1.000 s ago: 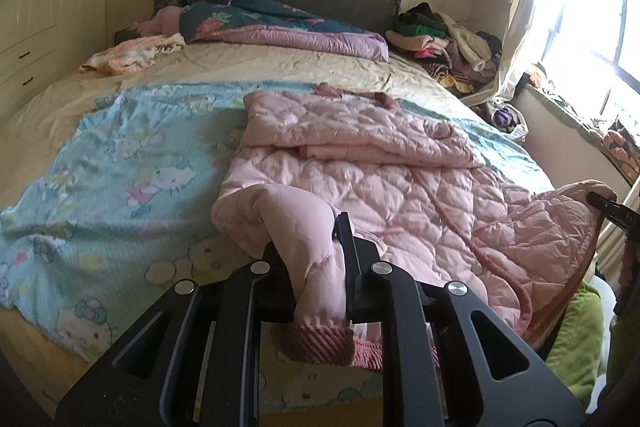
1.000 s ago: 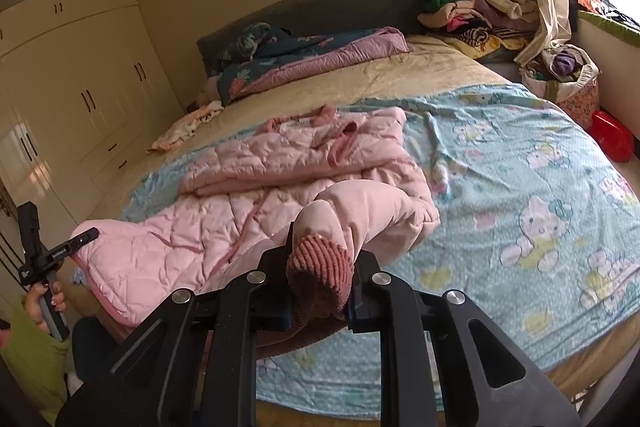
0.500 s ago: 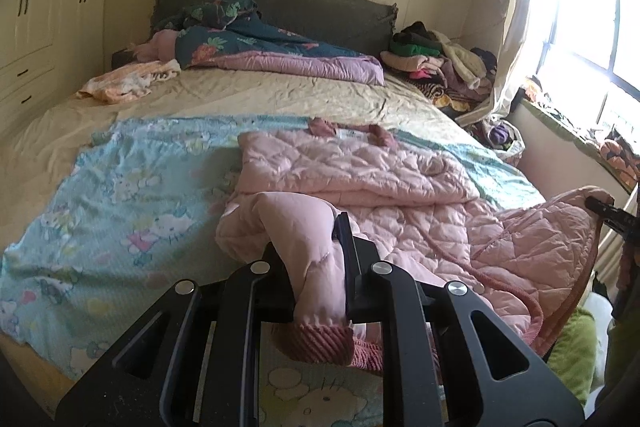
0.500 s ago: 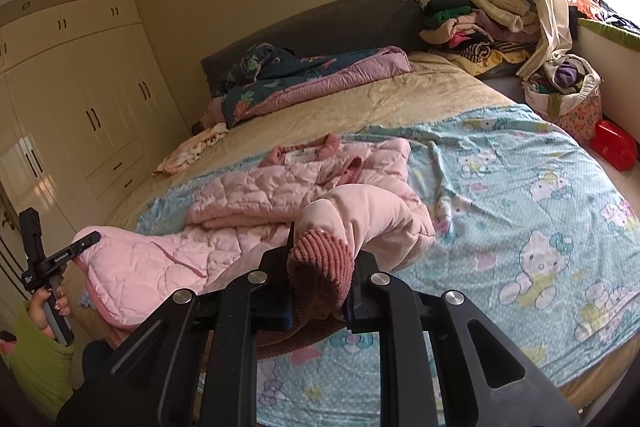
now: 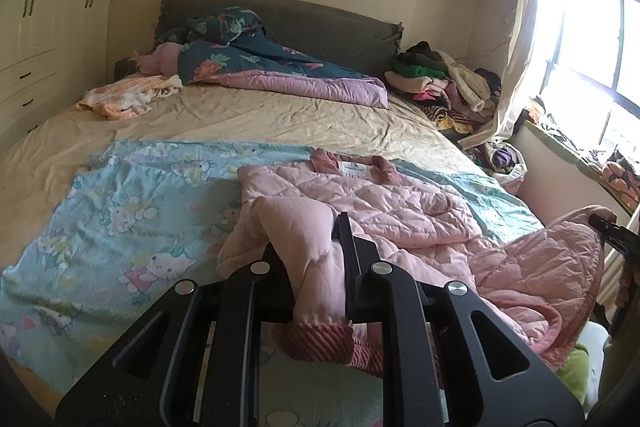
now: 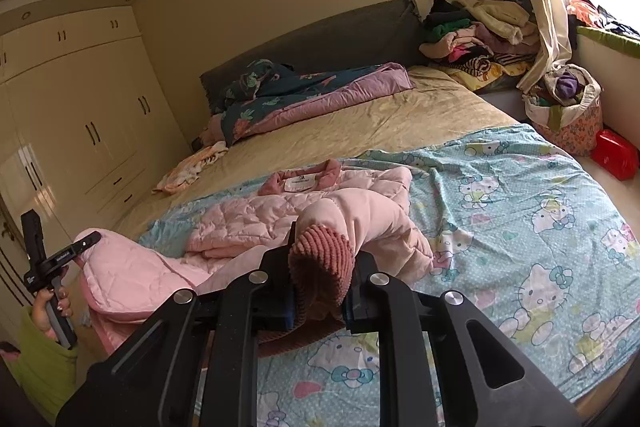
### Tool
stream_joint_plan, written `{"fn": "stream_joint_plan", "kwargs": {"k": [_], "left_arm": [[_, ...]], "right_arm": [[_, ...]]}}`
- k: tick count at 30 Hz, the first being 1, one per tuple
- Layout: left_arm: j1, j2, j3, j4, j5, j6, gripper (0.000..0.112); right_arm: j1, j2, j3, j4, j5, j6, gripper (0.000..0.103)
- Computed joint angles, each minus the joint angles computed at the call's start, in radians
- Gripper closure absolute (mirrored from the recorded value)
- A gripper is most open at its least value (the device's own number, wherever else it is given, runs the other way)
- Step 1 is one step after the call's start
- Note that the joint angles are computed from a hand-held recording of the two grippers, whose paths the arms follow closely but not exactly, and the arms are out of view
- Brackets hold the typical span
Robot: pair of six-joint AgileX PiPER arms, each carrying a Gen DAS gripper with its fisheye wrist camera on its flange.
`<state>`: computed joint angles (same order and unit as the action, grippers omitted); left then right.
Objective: Fold large clothes
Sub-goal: 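Lift the hem with both grippers and fold it toward the collar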
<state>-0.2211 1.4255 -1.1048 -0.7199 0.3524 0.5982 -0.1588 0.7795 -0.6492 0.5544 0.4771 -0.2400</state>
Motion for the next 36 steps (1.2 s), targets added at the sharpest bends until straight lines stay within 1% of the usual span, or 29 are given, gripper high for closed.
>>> {"fn": "stream_joint_plan", "kwargs": {"k": [3,5,9,12,15,18,22,29,36], "left_arm": [[-0.017,0.026,-0.036,0.062,-0.014,-0.058,0.103],[-0.032,0.046,-0.066,0.139,-0.021,-0.127,0.103],[-0.038,0.08,-0.114,0.187,-0.013,-0.184,0.103],[-0.044,0.105,-0.153,0.236,-0.009,-0.233,0.103],[-0.045,0.124,-0.185,0.268,0.002,-0.274,0.103],[-0.043,0.146,-0.224,0.303,0.014,-0.316,0.103],[-0.041,0.186,-0.295,0.377,0.046,-0.4,0.103],[-0.025,0.293,-0.483,0.417,0.122,-0.479,0.103],[-0.048,0.434,-0.694,0.594,0.189,-0.651,0.103]], "right_arm": [[-0.008,0.037,-0.02,0.017,-0.01,-0.014,0.088],[-0.02,0.057,-0.032,0.039,-0.008,-0.04,0.088],[-0.031,0.099,-0.062,0.053,-0.006,-0.045,0.088],[-0.022,0.12,-0.086,0.025,-0.006,-0.016,0.088],[-0.046,0.15,-0.116,0.059,0.014,-0.04,0.088],[-0.052,0.179,-0.15,0.054,0.021,-0.03,0.088],[-0.052,0.22,-0.206,0.043,0.029,-0.001,0.088],[-0.052,0.322,-0.34,0.051,0.034,0.032,0.088],[-0.041,0.47,-0.489,-0.014,0.024,0.12,0.088]]}}
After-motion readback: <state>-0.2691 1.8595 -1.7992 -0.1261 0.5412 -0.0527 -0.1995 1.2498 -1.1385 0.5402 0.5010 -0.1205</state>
